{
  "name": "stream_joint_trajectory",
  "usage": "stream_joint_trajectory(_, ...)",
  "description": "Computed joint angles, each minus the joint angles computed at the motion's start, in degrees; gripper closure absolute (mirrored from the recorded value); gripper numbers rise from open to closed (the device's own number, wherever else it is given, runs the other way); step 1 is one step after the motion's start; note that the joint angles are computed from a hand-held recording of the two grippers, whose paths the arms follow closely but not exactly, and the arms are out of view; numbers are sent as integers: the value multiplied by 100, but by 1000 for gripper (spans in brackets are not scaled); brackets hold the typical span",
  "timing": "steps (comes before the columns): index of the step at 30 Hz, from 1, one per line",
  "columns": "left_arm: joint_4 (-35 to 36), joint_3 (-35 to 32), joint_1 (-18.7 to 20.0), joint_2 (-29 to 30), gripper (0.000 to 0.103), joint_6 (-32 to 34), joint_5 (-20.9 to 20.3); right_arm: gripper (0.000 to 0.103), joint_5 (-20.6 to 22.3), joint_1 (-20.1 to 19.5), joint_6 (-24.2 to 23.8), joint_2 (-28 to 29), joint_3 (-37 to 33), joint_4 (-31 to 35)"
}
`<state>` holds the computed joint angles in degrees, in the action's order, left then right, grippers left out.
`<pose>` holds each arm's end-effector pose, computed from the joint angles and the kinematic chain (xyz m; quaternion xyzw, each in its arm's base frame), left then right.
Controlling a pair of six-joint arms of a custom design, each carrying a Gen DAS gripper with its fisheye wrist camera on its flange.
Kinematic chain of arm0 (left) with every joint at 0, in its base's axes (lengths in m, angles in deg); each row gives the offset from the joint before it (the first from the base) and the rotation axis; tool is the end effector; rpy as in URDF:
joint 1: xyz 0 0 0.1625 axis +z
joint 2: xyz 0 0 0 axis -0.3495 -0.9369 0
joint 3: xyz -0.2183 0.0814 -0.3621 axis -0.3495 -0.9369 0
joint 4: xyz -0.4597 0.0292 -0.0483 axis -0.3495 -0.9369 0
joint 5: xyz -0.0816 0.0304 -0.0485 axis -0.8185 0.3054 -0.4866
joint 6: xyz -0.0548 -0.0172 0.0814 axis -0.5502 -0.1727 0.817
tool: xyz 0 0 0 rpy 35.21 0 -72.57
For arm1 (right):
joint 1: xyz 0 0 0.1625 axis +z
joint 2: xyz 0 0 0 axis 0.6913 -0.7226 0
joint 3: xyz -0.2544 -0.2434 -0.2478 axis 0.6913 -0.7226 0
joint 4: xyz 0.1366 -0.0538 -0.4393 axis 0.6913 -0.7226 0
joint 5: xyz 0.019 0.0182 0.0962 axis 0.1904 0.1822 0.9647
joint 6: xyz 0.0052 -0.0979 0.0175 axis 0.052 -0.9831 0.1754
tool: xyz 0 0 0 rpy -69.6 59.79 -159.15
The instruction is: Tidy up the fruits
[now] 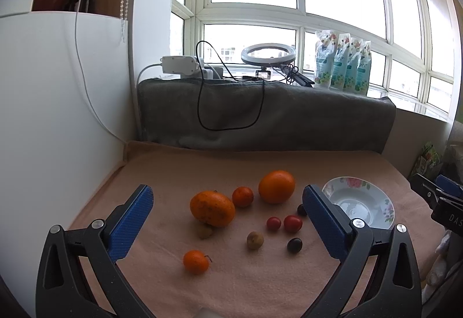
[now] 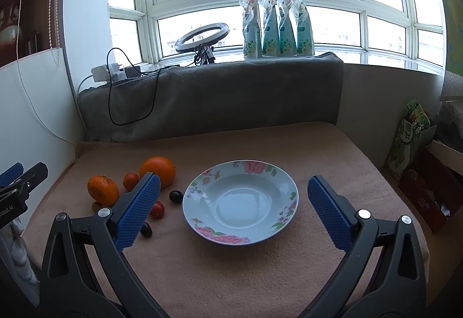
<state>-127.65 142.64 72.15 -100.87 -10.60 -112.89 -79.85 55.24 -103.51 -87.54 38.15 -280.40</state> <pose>-0.2853 -0.6927 0.1755 0.2434 0.7936 -0.4820 0.2803 0.1837 -0.6430 0.2455 0.1024 -0.7742 0.5353 0.3219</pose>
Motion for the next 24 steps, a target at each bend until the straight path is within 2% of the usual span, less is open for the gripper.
stream_joint_trajectory(24, -60, -4, 3, 22, 0, 47, -2, 0, -33, 12, 25, 14, -7, 33)
